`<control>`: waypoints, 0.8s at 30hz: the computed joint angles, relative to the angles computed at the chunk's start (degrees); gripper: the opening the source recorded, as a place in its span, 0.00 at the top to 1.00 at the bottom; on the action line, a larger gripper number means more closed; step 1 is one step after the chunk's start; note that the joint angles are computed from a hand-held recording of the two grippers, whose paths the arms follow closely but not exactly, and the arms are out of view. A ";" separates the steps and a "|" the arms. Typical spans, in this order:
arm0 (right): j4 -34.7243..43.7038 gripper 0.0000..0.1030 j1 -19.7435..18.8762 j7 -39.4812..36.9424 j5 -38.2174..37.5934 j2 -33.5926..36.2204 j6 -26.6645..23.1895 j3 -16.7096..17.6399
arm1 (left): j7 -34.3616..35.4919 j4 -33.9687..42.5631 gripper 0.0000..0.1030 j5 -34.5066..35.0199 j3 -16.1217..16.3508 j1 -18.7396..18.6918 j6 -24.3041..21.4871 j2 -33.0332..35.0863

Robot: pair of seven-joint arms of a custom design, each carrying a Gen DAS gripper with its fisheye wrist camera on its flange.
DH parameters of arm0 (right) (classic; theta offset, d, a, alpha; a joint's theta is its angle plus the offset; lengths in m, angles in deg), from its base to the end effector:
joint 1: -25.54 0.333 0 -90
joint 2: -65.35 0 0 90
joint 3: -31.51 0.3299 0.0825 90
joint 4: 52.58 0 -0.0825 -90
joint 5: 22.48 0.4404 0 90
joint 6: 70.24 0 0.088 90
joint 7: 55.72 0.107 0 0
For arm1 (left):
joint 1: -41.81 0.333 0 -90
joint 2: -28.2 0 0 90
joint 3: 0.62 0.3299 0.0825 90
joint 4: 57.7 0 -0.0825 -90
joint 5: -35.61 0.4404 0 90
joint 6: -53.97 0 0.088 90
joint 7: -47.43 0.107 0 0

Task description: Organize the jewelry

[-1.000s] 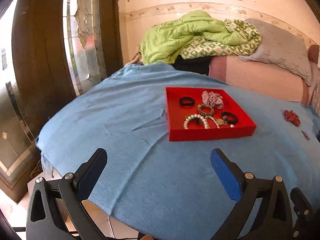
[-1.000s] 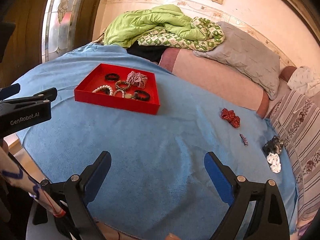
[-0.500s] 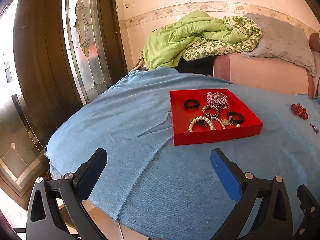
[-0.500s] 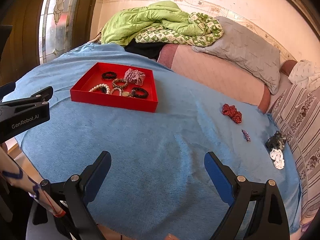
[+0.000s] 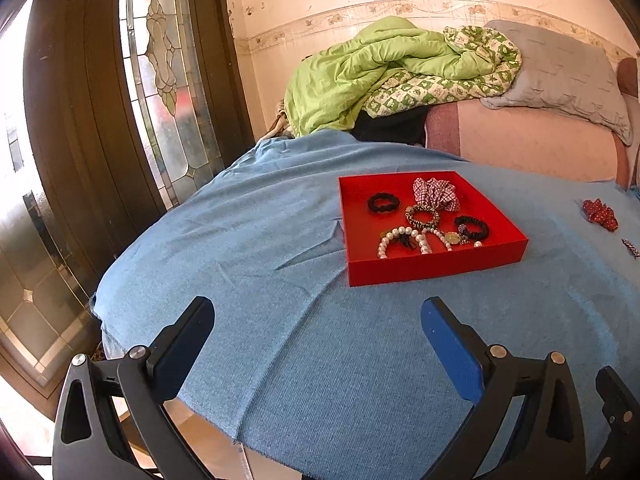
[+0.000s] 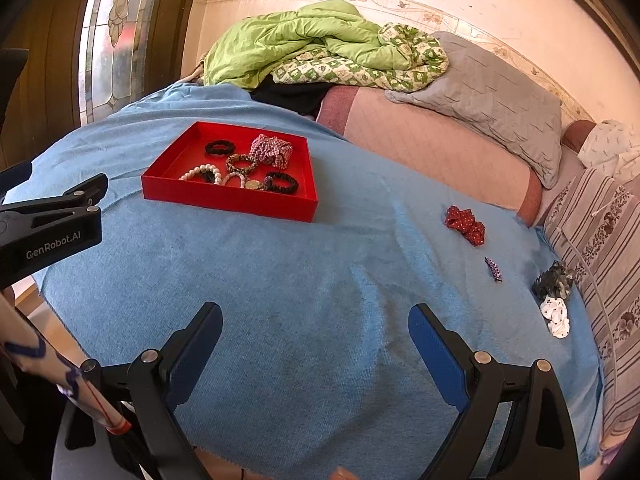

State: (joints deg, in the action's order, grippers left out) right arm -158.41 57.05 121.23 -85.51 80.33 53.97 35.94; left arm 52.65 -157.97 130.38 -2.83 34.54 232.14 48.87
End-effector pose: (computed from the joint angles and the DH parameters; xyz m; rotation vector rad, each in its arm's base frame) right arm 0.5812 0.3747 0.3922 -1.5789 2.0537 -1.1694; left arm 0.6814 -0.1966 0.3957 -1.3217 1.8142 -0.8822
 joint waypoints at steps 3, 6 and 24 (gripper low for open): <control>0.03 0.07 0.11 -0.02 -0.02 0.12 -0.13 0.04 | 0.19 -0.10 0.00 -0.14 0.02 -0.05 -0.02 -0.03; 0.05 0.07 0.11 -0.12 0.05 0.19 -0.05 0.01 | 0.04 -0.08 0.00 -0.02 0.05 -0.09 -0.14 -0.07; -0.49 0.07 -0.17 -0.39 0.59 0.07 0.72 -0.07 | 0.35 -0.34 0.00 -0.20 0.20 -0.27 -0.22 -0.17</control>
